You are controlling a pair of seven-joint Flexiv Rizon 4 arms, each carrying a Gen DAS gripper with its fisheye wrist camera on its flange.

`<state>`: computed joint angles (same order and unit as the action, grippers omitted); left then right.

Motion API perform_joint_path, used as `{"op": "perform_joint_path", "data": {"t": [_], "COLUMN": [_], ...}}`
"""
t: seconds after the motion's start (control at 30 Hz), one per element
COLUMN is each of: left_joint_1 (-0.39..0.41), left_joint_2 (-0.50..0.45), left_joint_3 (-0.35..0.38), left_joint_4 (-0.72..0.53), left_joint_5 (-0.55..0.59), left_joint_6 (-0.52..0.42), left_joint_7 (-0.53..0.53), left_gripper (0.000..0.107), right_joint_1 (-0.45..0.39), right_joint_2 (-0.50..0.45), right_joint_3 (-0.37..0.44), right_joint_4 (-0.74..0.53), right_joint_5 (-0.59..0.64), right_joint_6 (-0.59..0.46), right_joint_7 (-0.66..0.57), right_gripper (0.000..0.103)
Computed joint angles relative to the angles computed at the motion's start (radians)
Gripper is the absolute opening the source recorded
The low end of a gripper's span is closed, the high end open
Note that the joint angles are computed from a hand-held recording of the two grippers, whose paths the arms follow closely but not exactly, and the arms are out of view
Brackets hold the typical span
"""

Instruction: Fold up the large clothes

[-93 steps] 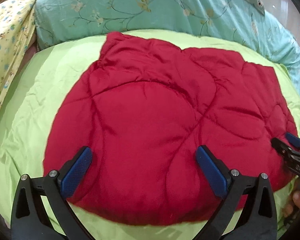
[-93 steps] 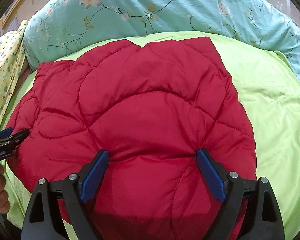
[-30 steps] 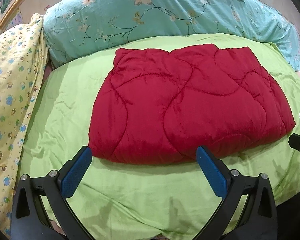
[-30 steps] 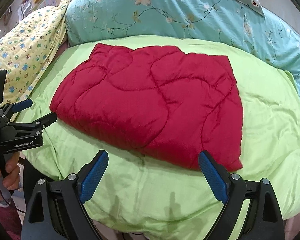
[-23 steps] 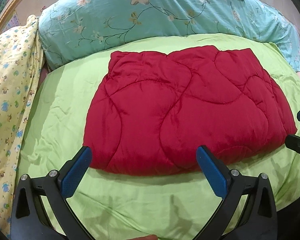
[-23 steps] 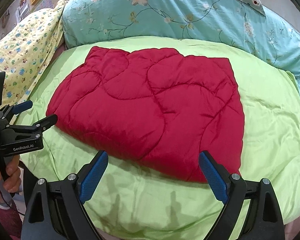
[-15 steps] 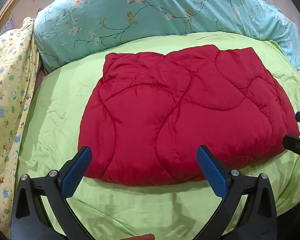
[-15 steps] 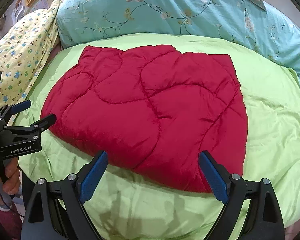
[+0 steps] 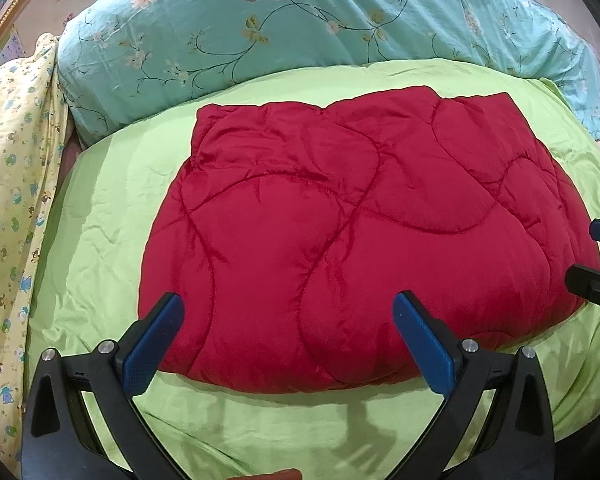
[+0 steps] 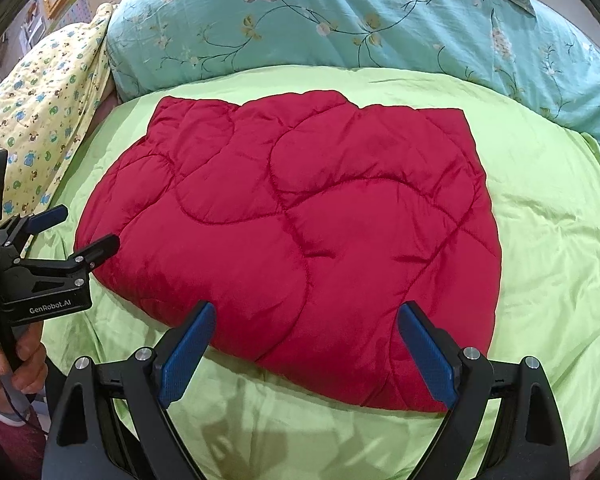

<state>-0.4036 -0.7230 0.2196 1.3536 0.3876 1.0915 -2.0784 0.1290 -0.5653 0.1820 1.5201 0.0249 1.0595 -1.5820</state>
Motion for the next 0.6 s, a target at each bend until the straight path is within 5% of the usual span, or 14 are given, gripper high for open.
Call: {"op": "perform_joint_path", "data": {"t": [0.6], "left_joint_1": [0.006], "left_joint_2": [-0.014], "left_joint_3": [0.002], "left_joint_4": [-0.021], "left_joint_5": [0.005], "left_joint_6": [-0.005], "left_joint_7": [-0.001], "left_gripper": [0.103], "right_joint_1": [0.0], "right_joint_2": [-0.025], "right_joint_3": [0.0], "right_joint_4": [-0.047], "right_joint_5": [0.003], "right_joint_6": [-0.023], "right_joint_7": [-0.011], "right_gripper": [0.093]}}
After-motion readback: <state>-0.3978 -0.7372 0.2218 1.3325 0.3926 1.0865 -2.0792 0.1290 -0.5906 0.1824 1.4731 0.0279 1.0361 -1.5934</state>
